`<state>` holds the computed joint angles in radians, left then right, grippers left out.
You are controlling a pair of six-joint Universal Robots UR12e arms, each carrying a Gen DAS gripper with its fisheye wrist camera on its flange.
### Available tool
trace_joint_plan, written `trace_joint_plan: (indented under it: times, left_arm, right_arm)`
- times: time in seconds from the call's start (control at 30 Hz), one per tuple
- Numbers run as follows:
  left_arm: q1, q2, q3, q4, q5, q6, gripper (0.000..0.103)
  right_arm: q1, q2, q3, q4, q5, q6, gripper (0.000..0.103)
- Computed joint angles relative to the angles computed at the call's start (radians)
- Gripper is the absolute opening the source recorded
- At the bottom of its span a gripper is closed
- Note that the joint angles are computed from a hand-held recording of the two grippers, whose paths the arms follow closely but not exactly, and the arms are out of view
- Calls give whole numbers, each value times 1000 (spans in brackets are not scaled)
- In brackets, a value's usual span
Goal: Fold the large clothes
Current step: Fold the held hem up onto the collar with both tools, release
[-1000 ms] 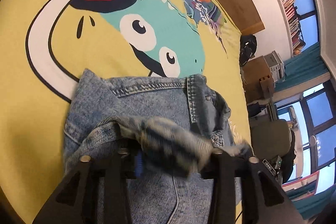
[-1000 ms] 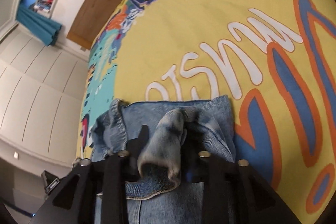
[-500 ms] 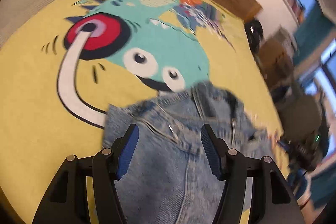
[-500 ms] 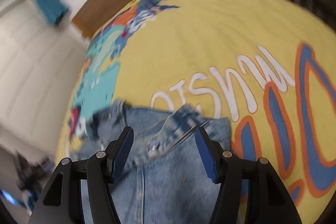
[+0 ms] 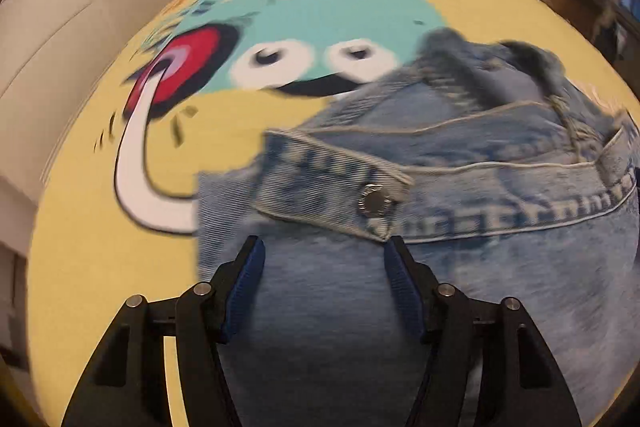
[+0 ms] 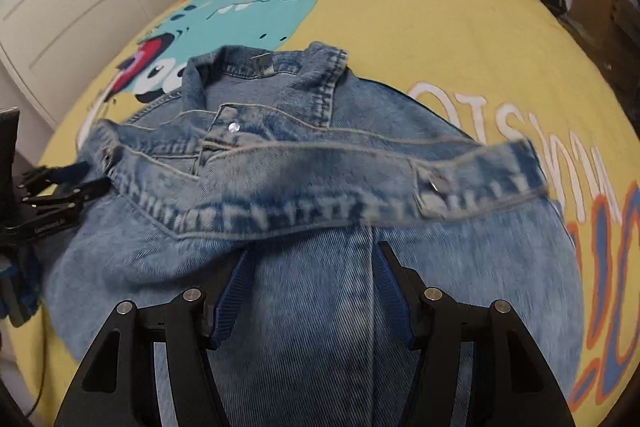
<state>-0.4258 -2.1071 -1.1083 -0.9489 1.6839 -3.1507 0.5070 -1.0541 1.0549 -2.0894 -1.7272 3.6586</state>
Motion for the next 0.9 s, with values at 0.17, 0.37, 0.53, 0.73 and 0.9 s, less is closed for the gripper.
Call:
trace_joint_plan:
  times: [0.17, 0.37, 0.53, 0.73, 0.9]
  left_arm:
    - [4, 31, -78, 88, 113, -41, 69]
    - [34, 74, -111, 63, 142, -161, 69]
    - [13, 95, -105, 101, 87, -129, 69]
    - [-47, 44, -19, 60, -30, 5, 69]
    - [-95, -46, 81, -13, 7, 103, 70]
  right_arm:
    - [-4, 42, -53, 38, -45, -17, 64]
    - [-3, 34, -56, 73, -91, 56, 67]
    - [11, 0, -29, 47, -113, 11, 68]
    - [24, -15, -23, 107, -153, -69, 69]
    - [11, -64, 65, 127, -159, -71, 72]
